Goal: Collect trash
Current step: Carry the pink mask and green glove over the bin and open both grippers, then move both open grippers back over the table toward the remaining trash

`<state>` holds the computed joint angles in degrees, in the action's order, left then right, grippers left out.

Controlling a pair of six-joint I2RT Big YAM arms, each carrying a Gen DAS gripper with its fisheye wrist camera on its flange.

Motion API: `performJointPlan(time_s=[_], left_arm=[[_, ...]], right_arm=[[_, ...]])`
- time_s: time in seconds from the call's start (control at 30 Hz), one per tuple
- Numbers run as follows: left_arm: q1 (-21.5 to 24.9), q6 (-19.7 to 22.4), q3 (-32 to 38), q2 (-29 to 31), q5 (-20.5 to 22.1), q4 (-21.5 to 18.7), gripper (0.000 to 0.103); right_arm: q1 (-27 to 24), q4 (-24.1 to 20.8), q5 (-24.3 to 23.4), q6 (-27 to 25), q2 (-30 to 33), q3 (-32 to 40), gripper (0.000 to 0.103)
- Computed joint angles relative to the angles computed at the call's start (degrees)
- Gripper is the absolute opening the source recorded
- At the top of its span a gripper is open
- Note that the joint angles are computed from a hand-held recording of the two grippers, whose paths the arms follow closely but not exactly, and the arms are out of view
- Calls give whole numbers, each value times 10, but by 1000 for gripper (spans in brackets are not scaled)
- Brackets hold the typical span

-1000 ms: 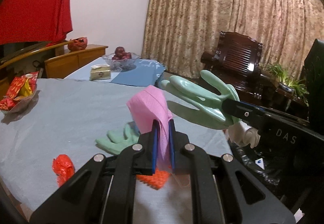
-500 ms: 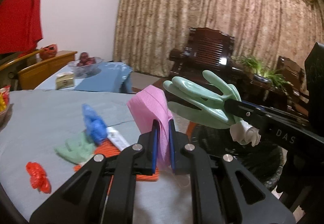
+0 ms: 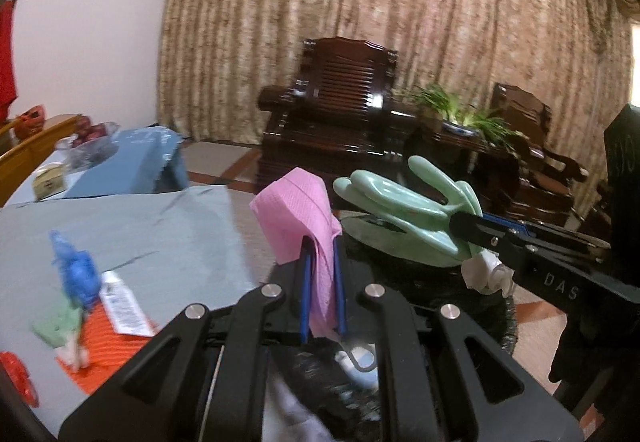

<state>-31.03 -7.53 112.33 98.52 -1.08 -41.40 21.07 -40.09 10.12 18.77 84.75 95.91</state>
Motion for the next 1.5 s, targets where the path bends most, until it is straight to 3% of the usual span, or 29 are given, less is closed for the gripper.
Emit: performJointPlan(time_s=[0.4,0.57,0.63,0.77,0.93,1.03,1.5], left_arm=[[-33,9,100,92,34,-34,10],[-33,8,116,109,52,-42,22],[-30,8,107,103,60,-41,43],[-24,1,82,88,67,-29,59],[-17,-1,51,57,43,-12,80],[-7,4,20,26,18,2,90],[69,-3,-137,-130,-80,22,91]], right_arm=[[-50,-11,14,14,-20,-49,12],[-57,-19,17,15,-19,-64,19],[-61,-20,15,14,-23,-73,33],[-59,-13,31,17,-33,-85,58],[-46,5,58,21,-46,-92,97],[-34,11,58,15,-48,-86,97],[60,15,38,-8,29,15,97]])
